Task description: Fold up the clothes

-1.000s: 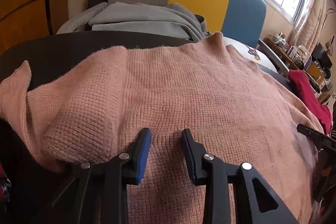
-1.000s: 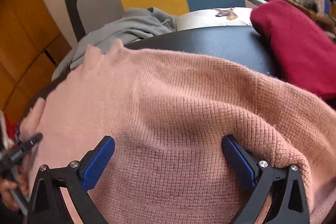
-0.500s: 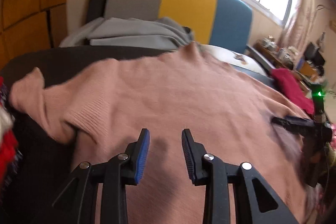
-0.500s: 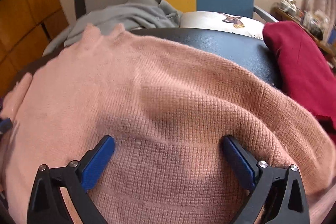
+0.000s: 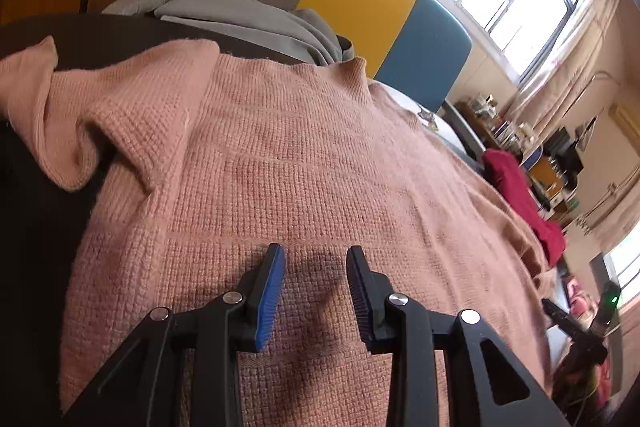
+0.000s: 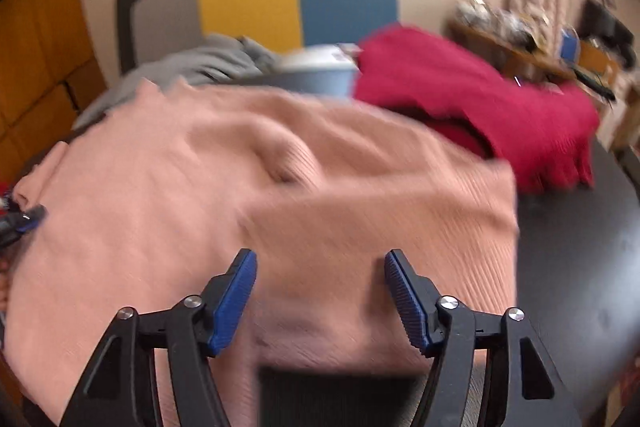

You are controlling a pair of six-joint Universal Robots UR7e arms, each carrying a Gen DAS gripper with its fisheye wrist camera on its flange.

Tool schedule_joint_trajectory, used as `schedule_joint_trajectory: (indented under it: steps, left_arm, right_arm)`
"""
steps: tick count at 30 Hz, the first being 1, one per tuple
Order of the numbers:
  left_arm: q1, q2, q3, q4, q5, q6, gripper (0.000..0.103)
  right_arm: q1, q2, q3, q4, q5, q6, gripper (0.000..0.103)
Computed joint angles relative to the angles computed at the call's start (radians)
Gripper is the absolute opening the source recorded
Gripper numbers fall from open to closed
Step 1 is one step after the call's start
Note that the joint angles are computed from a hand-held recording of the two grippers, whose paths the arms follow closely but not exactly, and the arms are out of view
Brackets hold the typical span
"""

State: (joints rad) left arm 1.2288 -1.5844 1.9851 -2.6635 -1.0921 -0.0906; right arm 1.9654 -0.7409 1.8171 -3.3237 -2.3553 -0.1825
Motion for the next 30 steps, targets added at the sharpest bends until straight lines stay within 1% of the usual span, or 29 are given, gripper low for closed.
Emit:
schedule_joint_trajectory:
  steps: [1, 2, 4, 5, 7, 9, 11, 13, 15, 16, 17, 19, 21, 22, 24, 25, 26, 27, 28, 29, 30]
  left_arm:
    - [-0.005, 0.000, 0.003, -0.002, 0.007, -0.001, 0.032]
    - [-0.009, -0.001, 0.006, -0.003, 0.015, -0.002, 0.032]
    - [-0.020, -0.002, 0.012, -0.003, 0.034, -0.001, 0.032]
    - [-0.023, -0.002, 0.013, -0.003, 0.041, 0.000, 0.032]
    - [-0.023, -0.005, 0.016, -0.004, 0.044, 0.001, 0.032]
    - [-0.015, 0.000, 0.007, -0.002, 0.034, 0.008, 0.032]
    - [-0.012, 0.003, 0.002, -0.002, 0.030, 0.009, 0.032]
    - [-0.014, 0.001, 0.007, -0.005, 0.035, 0.010, 0.032]
    - [-0.015, -0.001, 0.009, -0.006, 0.038, 0.009, 0.032]
    - [-0.015, -0.002, 0.010, -0.006, 0.037, 0.008, 0.032]
    - [-0.015, -0.004, 0.012, -0.007, 0.037, 0.007, 0.032]
    - [-0.014, -0.005, 0.012, -0.007, 0.035, 0.006, 0.032]
    - [-0.012, -0.003, 0.010, -0.009, 0.031, 0.006, 0.032]
    - [-0.011, -0.002, 0.010, -0.010, 0.029, 0.006, 0.032]
    - [-0.011, -0.002, 0.010, -0.011, 0.029, 0.005, 0.032]
    - [-0.010, -0.002, 0.010, -0.011, 0.028, 0.005, 0.032]
    - [-0.010, -0.002, 0.010, -0.011, 0.028, 0.005, 0.032]
    - [-0.010, -0.001, 0.009, -0.009, 0.029, 0.004, 0.032]
    - [-0.011, 0.000, 0.007, -0.006, 0.032, 0.005, 0.032]
    - [-0.011, 0.001, 0.005, -0.002, 0.034, 0.005, 0.032]
    - [-0.016, 0.001, 0.000, 0.010, 0.043, 0.000, 0.032]
  right_arm:
    - [-0.008, -0.010, 0.016, -0.012, 0.006, 0.010, 0.053]
    - [-0.009, -0.018, 0.024, -0.021, 0.011, 0.013, 0.049]
    - [-0.012, -0.033, 0.038, -0.040, 0.019, 0.017, 0.046]
    - [-0.013, -0.041, 0.043, -0.047, 0.020, 0.011, 0.047]
    - [-0.020, -0.062, 0.054, -0.001, 0.034, 0.016, 0.049]
    - [-0.025, -0.075, 0.067, 0.021, 0.068, 0.015, 0.054]
    - [-0.029, -0.083, 0.077, 0.042, 0.097, 0.009, 0.072]
    - [-0.021, -0.062, 0.074, 0.059, 0.076, -0.035, 0.084]
    - [-0.013, -0.043, 0.072, 0.048, 0.050, -0.074, 0.084]
    - [-0.010, -0.034, 0.072, 0.032, 0.036, -0.094, 0.083]
    - [-0.008, -0.029, 0.074, 0.020, 0.027, -0.108, 0.078]
    - [-0.016, -0.053, 0.089, 0.029, 0.046, -0.089, 0.071]
    - [-0.023, -0.078, 0.105, 0.053, 0.063, -0.081, 0.067]
    - [-0.020, -0.080, 0.105, 0.060, 0.043, -0.095, 0.060]
    - [-0.017, -0.078, 0.102, 0.062, 0.024, -0.132, 0.051]
    - [-0.017, -0.083, 0.101, 0.071, 0.022, -0.116, 0.029]
    - [-0.019, -0.100, 0.104, 0.090, 0.032, -0.070, 0.009]
    - [-0.024, -0.119, 0.109, 0.102, 0.055, -0.021, 0.008]
    - [-0.033, -0.144, 0.124, 0.084, 0.119, 0.045, 0.008]
    - [-0.042, -0.168, 0.137, 0.053, 0.184, 0.089, 0.008]
    - [-0.048, -0.183, 0.142, 0.033, 0.234, 0.123, 0.008]
